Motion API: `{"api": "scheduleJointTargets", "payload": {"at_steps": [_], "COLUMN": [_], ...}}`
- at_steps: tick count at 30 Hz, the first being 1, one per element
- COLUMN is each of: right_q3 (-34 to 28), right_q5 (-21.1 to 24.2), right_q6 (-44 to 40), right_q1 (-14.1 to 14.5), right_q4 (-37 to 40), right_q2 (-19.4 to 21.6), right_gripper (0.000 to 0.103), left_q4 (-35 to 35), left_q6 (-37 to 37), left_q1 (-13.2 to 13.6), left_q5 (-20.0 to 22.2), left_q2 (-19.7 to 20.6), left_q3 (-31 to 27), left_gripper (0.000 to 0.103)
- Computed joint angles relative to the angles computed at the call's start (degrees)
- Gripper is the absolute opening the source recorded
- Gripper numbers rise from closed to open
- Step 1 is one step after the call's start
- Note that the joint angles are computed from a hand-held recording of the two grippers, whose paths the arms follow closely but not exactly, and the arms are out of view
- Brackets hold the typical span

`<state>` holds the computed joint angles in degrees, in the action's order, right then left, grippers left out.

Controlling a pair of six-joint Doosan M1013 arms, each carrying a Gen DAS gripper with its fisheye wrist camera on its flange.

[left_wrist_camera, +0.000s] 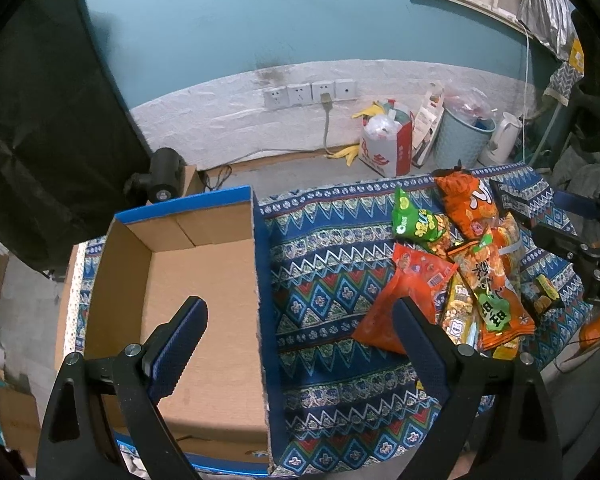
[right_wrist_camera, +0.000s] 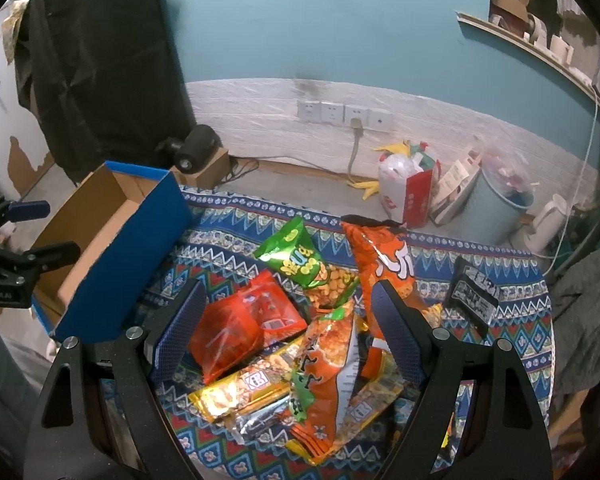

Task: Organize snacks
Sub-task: 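Grasp the red snack bag with the left gripper while the right grasps the black-yellow bag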

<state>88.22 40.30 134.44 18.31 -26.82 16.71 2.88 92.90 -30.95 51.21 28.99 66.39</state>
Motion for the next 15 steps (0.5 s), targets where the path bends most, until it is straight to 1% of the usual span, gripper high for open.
{"api": "scheduleJointTargets", "payload": {"at_steps": [4, 8, 15], "right_q3": [0.3, 1.16, 4.11], "right_q5": [1.23, 2.78, 5.9], "right_q6": [0.05, 0.51, 2.28], "right_q1": [-0.38, -1.13, -3.35], "right_q4": [-0.1, 0.13, 1.67], "right_q2": [0.03, -0.22, -1.61], "right_gripper": [0.083, 0.083, 0.083], "left_q4": [-0.71, -4.31, -4.07], "left_q6": [1.39, 3.76, 5.85], "left_q1": [-0.23, -0.16, -1.46], "left_q5": [0.54, 3.58, 5.81], "left_q2": [0.56, 1.93, 3.71], "left_q3": [-0.32, -1.85, -3.0], "left_gripper": [0.095, 0.095, 0.095]}}
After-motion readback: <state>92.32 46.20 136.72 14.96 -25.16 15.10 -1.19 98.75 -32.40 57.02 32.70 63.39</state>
